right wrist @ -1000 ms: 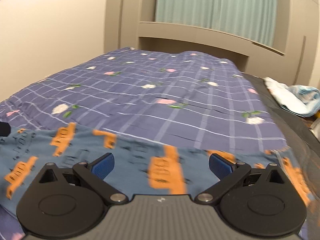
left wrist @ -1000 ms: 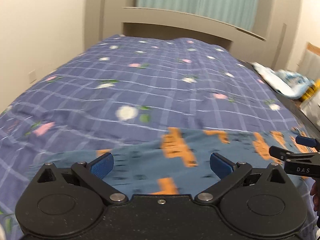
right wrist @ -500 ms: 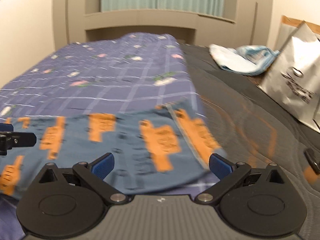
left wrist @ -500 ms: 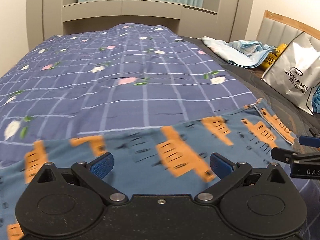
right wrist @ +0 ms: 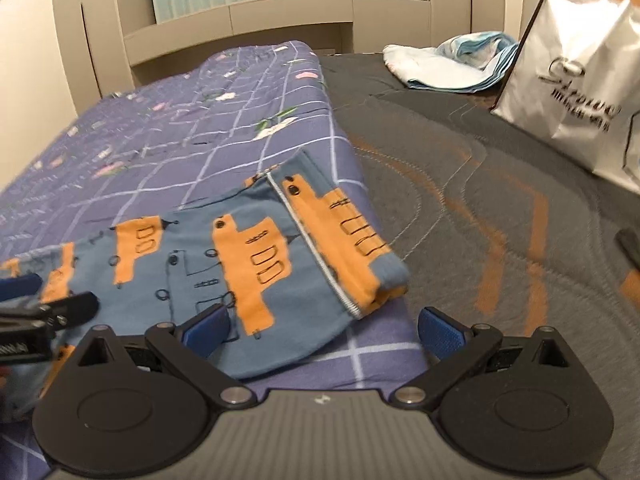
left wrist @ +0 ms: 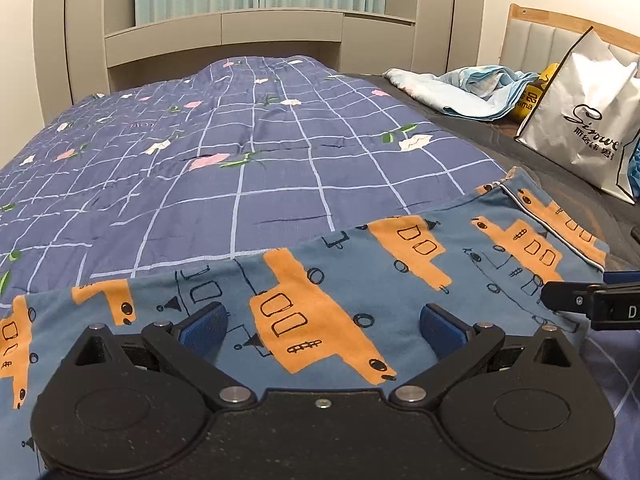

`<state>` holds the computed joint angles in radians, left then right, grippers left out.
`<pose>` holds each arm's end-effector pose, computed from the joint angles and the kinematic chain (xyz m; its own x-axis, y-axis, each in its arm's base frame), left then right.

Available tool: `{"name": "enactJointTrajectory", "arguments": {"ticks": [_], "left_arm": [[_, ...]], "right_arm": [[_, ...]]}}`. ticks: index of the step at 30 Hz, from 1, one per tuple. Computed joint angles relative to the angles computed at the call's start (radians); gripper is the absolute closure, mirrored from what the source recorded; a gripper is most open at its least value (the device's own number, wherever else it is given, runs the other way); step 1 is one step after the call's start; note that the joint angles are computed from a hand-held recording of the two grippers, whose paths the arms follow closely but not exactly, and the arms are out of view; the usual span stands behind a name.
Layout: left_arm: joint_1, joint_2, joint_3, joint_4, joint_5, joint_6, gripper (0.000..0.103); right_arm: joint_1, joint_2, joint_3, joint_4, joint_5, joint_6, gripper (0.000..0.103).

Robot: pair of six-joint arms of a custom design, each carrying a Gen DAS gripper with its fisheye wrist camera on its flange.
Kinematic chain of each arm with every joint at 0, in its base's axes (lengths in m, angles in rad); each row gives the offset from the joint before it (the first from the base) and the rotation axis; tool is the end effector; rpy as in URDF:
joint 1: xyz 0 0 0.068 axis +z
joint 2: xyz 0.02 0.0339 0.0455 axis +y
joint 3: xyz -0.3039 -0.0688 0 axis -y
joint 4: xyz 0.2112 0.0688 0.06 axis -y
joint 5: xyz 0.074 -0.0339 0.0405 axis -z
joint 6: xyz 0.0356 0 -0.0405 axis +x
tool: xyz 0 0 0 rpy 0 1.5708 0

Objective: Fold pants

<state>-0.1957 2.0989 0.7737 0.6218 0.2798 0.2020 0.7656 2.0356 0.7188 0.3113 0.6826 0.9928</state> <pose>0.3563 -0.0807 0.1157 -0.5426 0.3041 -0.7830 0.5128 0.8582 -0.0220 0.2476 0.2068 0.1100 -0.5789 0.3450 -0.7388 0.3492 0.9237 0.1576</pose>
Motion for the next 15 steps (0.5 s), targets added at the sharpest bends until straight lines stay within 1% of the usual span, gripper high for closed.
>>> {"name": "enactJointTrajectory", "arguments": {"ticks": [4, 10, 12, 14, 15], "left_arm": [[0.004, 0.01, -0.014, 0.036, 0.003, 0.0, 0.0], [0.012, 0.022, -0.026, 0.065, 0.021, -0.003, 0.0], [0.014, 0.023, -0.029, 0.069, 0.024, -0.002, 0.0], [0.014, 0.023, -0.029, 0.07, 0.023, -0.002, 0.0], [0.014, 0.023, -0.029, 0.07, 0.023, -0.002, 0.0]], "right_arm": [[-0.012, -0.001, -0.052, 0.105, -0.002, 0.003, 0.0], [0.008, 0.003, -0.182, 0.378, 0.055, 0.033, 0.0], [0.026, 0.0, -0.223, 0.462, 0.101, 0.033, 0.0], [0.057, -0.009, -0.234, 0.47, 0.165, 0.04, 0.0], [0.066, -0.015, -0.243, 0.482, 0.177, 0.04, 0.0]]}}
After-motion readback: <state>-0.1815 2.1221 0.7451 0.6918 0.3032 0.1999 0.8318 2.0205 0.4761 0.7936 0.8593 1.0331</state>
